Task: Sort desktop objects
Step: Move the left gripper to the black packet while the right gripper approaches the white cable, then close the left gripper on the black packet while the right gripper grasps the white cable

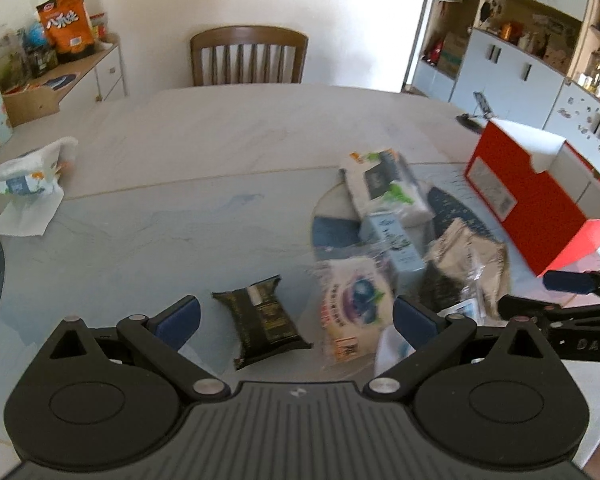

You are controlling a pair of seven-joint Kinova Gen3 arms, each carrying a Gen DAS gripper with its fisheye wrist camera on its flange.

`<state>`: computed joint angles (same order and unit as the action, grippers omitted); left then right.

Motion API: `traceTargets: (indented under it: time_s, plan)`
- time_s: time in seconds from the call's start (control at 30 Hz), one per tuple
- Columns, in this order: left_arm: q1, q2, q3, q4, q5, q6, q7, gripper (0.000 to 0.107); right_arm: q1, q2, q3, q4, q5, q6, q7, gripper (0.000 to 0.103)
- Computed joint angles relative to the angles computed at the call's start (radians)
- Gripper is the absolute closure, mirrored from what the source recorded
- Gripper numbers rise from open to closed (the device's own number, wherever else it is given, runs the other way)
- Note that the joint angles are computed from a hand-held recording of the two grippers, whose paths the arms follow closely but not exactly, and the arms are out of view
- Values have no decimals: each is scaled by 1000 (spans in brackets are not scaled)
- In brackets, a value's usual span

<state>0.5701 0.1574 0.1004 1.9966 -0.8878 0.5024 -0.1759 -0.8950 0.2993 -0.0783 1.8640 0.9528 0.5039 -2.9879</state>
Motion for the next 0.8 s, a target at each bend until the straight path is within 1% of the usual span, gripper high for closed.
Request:
traceTargets:
  time_s: [0.17, 0.33, 0.57, 0.6, 0.67, 0.7, 0.73, 0.8]
  plan:
    - [-2, 32, -15, -2, 7, 6, -5, 5, -9, 24, 1, -25, -8, 9, 7, 21]
    - [7, 59, -38, -8, -4, 5, -9, 5, -5, 47, 3, -55, -63, 12, 56, 21]
    - [5, 79, -60, -14, 26, -5, -51, 5, -22, 65, 25, -75, -94, 9, 99, 23]
    - [6, 81, -62, -17, 31, -3, -57, 5, -22, 64, 27, -77, -103, 10, 104, 25]
    - [6, 83, -67, -19, 37, -6, -67, 5, -22, 63, 33, -79, -116, 5, 104, 33]
    - [7, 84, -70, -20, 38, -8, -69, 5, -25, 68, 36, -86, -122, 17, 108, 41]
    - [9, 84, -73, -19, 38, -10, -69, 5, -19, 76, 32, -99, -139, 34, 126, 44]
    - [11, 86, -80, -19, 36, -13, -69, 5, -4, 84, 27, -107, -177, 35, 153, 44]
